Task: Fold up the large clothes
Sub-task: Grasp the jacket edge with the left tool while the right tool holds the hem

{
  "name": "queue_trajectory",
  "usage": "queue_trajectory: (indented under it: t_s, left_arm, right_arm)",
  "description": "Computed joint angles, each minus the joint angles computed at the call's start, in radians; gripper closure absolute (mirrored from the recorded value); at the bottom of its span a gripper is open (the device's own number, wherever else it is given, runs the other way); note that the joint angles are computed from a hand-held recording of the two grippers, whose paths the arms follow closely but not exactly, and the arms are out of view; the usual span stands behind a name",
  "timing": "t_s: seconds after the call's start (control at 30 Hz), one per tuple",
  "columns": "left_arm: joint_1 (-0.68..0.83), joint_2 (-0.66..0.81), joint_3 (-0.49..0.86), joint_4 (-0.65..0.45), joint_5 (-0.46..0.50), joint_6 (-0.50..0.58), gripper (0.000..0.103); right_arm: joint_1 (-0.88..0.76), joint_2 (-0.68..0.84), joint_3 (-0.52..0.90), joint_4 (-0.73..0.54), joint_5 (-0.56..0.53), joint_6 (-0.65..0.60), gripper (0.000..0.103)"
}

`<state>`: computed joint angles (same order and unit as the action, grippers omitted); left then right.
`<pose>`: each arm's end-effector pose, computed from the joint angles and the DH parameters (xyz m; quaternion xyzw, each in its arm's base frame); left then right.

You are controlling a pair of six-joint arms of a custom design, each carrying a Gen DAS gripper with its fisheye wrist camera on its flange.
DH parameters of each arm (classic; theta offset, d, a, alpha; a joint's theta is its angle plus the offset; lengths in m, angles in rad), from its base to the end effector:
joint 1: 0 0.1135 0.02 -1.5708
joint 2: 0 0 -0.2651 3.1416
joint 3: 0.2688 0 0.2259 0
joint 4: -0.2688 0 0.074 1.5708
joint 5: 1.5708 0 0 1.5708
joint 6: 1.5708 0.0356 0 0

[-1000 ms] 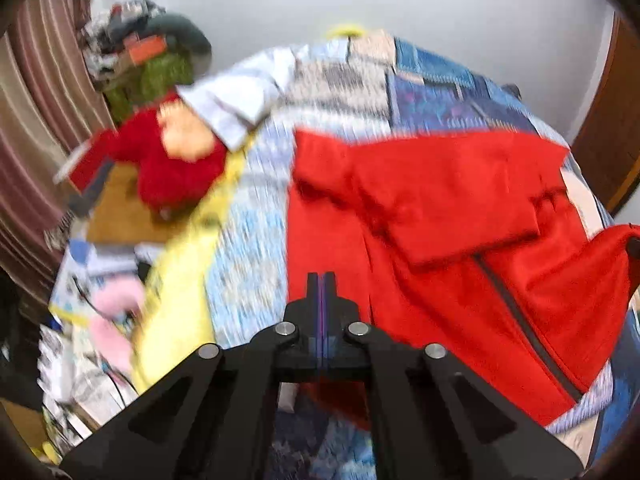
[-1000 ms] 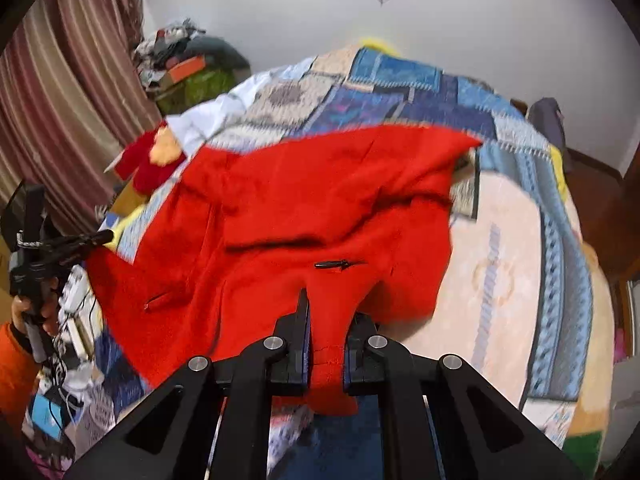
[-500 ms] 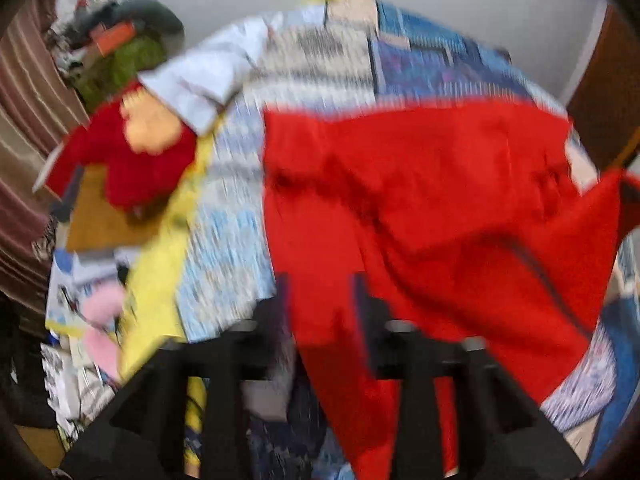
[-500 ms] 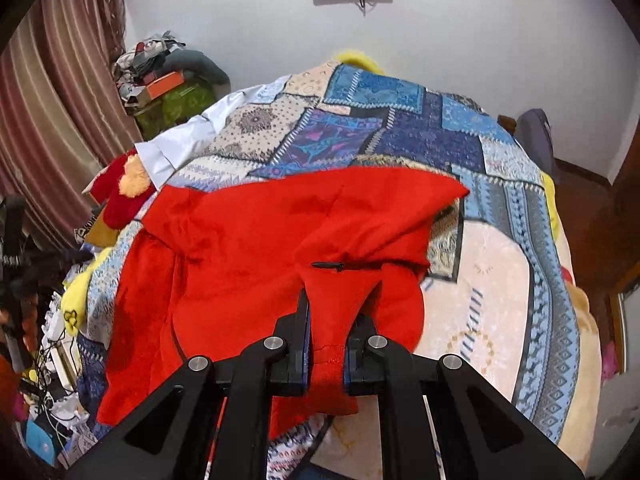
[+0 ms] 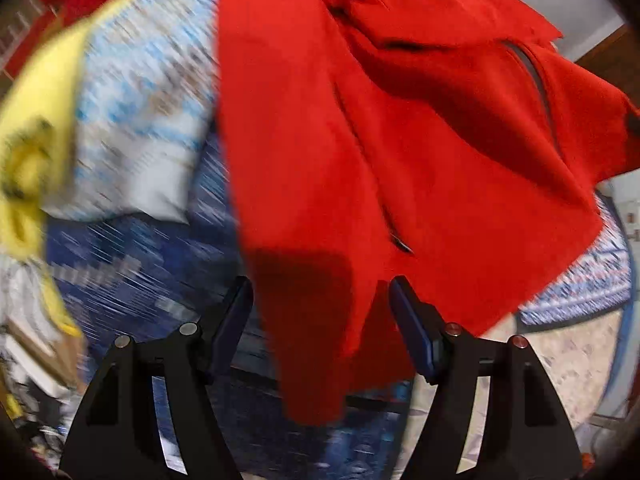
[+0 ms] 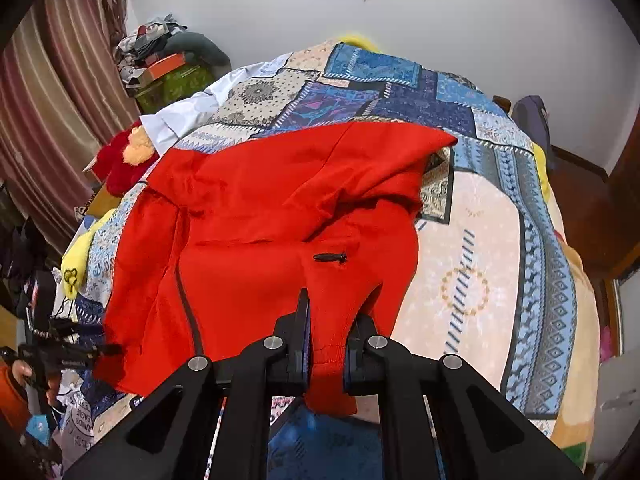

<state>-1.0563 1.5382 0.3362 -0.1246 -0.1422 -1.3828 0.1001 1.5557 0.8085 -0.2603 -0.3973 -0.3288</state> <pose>0.0892 -0.1475 0.0909 -0.1694 0.9755 -0.0898 0.1080 0.2708 0.0410 0.1843 -0.2540 0.9085 0.1572 0.2923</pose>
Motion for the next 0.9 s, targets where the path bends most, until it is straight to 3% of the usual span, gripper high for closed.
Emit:
queue_trajectory:
  t_s: [0.07,0.13,0.2,0.23,0.33,0.47,0.6,0.73,0.83,0.9]
  left_arm:
    - [-0.011,0.089,0.013,0.064,0.02,-0.005,0.042]
    - [-0.023,0.138,0.046,0.047,0.007,-0.012,0.054]
    - [-0.025,0.144,0.063,0.025,-0.005,-0.012,0.076]
    - [-0.022,0.141,0.067,0.021,-0.006,-0.009,0.099]
    - [-0.029,0.096,0.122,-0.108,-0.064,-0.015,0.098]
    - [-0.018,-0.014,0.267,-0.393,-0.21,0.027,0.098]
    - [0.09,-0.111,0.421,-0.594,-0.326,0.144,0.098]
    - [0.261,-0.135,0.587,-0.661,-0.399,0.369,0.098]
    - [0.45,-0.123,0.666,-0.606,-0.395,0.566,0.098]
    - [0.527,-0.059,0.74,-0.586,-0.39,0.619,0.098]
  right_arm:
    - [0.0,-0.012,-0.019,0.004,0.0,-0.001,0.095]
    - [-0.006,-0.019,-0.029,-0.002,-0.008,-0.004,0.095]
    - [-0.013,-0.024,-0.037,-0.007,-0.016,-0.01,0.095]
    - [-0.017,-0.029,-0.043,-0.01,-0.021,-0.018,0.095]
    - [-0.026,-0.049,-0.052,-0.02,-0.037,-0.04,0.095]
    - [-0.027,-0.088,-0.063,-0.01,-0.045,-0.042,0.095]
    - [-0.013,-0.083,-0.019,-0.016,-0.049,-0.017,0.095]
    - [0.022,-0.033,0.08,-0.008,-0.025,0.032,0.095]
    - [0.049,0.024,0.185,-0.001,-0.001,0.084,0.095]
    - [0.064,0.086,0.279,-0.006,0.019,0.117,0.095]
